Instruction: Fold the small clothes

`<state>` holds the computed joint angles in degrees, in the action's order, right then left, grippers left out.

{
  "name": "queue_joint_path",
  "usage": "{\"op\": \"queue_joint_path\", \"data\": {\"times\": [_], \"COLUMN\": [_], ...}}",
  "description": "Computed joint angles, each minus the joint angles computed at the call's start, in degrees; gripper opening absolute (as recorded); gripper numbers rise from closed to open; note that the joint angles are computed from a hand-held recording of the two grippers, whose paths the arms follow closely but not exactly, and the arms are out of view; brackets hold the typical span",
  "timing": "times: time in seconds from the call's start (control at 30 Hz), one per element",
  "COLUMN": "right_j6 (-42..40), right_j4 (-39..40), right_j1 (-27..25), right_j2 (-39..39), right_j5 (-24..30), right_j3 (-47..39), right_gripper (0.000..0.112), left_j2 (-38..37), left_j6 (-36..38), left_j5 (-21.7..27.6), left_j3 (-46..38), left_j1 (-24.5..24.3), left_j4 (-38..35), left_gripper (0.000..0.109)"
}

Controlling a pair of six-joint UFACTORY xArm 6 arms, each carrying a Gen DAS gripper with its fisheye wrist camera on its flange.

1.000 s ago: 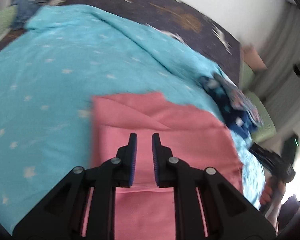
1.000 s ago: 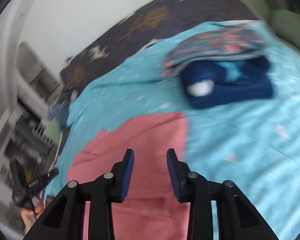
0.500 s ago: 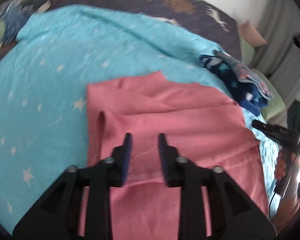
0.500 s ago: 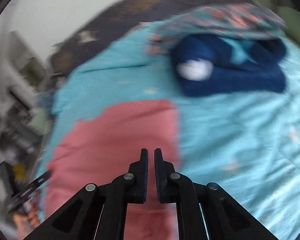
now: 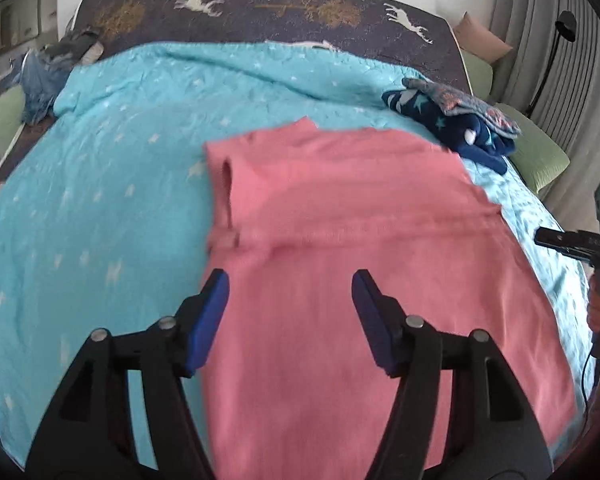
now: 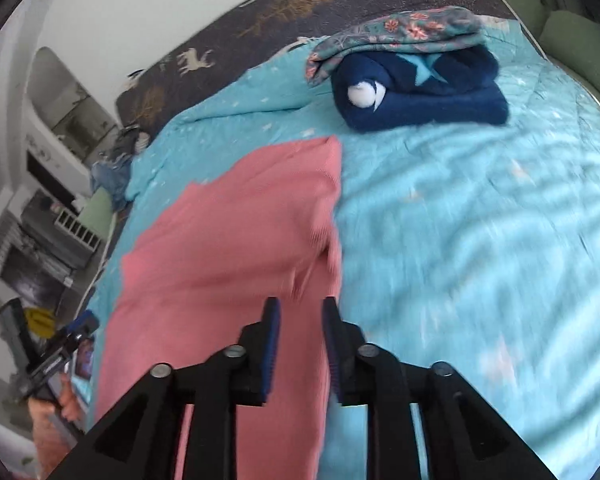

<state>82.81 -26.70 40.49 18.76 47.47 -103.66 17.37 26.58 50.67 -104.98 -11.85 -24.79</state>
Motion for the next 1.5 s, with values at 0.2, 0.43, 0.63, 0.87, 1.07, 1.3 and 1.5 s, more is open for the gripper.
{"op": "queue_joint_path", "data": {"times": [0.2,0.43,0.63,0.87,1.07,1.3,1.5], "right_j6": [7.9,14.6,17.9,20.7,20.3,23.6,30.1], "right_j4": [-1.9,-3.8,-5.2,-6.2,-6.4,-7.8,-10.3], "right_j1": [6.9,11.4,14.8,17.1,19.4,21.6,22.1], "right_j2": [-10.6,-13.3,-13.2,-13.0,-12.5,-14.9,-18.1], "right_j5": [2.4,4.0,3.3,2.3,4.8,2.8,-3.1], "right_j3": [12.5,16.1,16.6,17.7,16.3,19.8,25.4], "right_gripper": [0.026,0.037,0.043,0.047,0.051,0.057,0.059], "left_j2": [-8.4,-15.8,-22.2,-29.2,-32.4,-32.8,-31.2], "left_j6": [-0.7,0.7,2.0,7.1,12.4,12.3,11.6], "left_j5": [1.4,3.5,4.3,10.0,19.8,18.7,18.2], "left_j3": [11.8,20.9,28.4,35.0,35.8,36.0,36.3], "left_j1": [3.6,6.1,7.6,12.0,16.1,17.2,16.5], "left_j4": [-1.0,-2.4,-2.1,-7.3,-14.1,-13.2,-14.6], "left_gripper": [0.065,0.065,0.065,0.045,0.007,0.028,0.06]}}
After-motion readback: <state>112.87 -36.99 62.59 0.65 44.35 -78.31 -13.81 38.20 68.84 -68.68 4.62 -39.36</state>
